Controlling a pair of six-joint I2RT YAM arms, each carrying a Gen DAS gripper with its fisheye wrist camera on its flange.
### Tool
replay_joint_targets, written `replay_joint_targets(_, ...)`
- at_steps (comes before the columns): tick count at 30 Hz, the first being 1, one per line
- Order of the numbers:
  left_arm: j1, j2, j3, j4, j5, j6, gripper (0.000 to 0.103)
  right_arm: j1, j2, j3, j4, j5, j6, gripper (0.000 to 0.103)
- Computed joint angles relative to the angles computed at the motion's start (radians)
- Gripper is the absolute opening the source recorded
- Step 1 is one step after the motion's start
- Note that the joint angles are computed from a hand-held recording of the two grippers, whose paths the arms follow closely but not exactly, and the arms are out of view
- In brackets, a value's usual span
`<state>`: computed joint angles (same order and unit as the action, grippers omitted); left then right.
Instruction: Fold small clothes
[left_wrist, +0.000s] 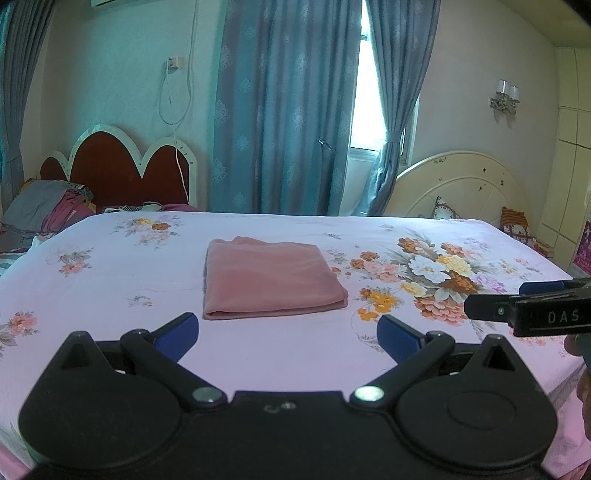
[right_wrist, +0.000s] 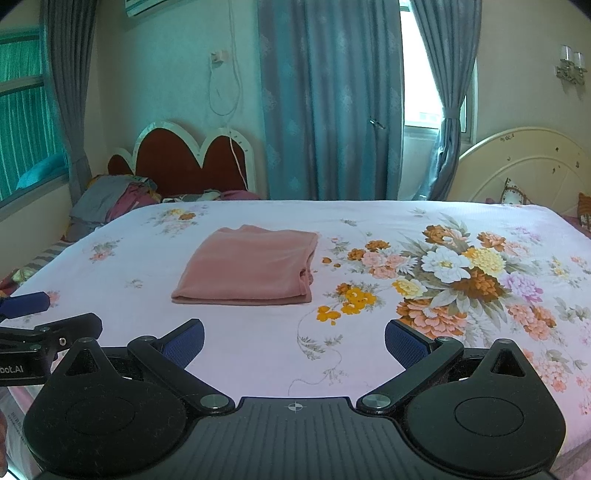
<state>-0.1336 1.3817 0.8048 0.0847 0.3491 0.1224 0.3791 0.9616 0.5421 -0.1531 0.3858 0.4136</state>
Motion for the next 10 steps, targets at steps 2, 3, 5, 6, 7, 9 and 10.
replay_joint_targets(2, -0.002, 0.001, -0.001, 0.003, -0.004, 0.0, 0.103, 0.001, 0.002, 0.001, 0.0, 0.001, 0.001, 0.103)
replay_joint_targets(3, -0.006, 0.004, -0.002, 0.009, -0.009, -0.002, 0.103, -0.003, 0.003, 0.001, 0.001, -0.002, -0.001, 0.103)
replay_joint_targets(5, -0.006, 0.0, -0.01, 0.018, -0.015, -0.004, 0.103, -0.001, 0.001, 0.001, -0.003, -0.001, -0.001, 0.103)
replay_joint_targets(6, -0.004, 0.0, -0.015, 0.028, -0.012, -0.007, 0.103, -0.005, 0.0, 0.0, -0.002, -0.006, -0.004, 0.103)
replay_joint_targets(7, -0.003, -0.001, -0.019, 0.038, -0.009, -0.01, 0.103, -0.009, 0.001, 0.0, -0.002, -0.011, -0.005, 0.103)
replay_joint_targets(9, -0.008, -0.002, -0.02, 0.041, -0.017, -0.019, 0.103, -0.014, 0.0, -0.001, 0.0, -0.017, -0.009, 0.103)
replay_joint_targets(10, -0.01, -0.001, -0.018, 0.039, -0.019, -0.022, 0.103, -0.015, 0.001, -0.001, 0.0, -0.018, -0.009, 0.103)
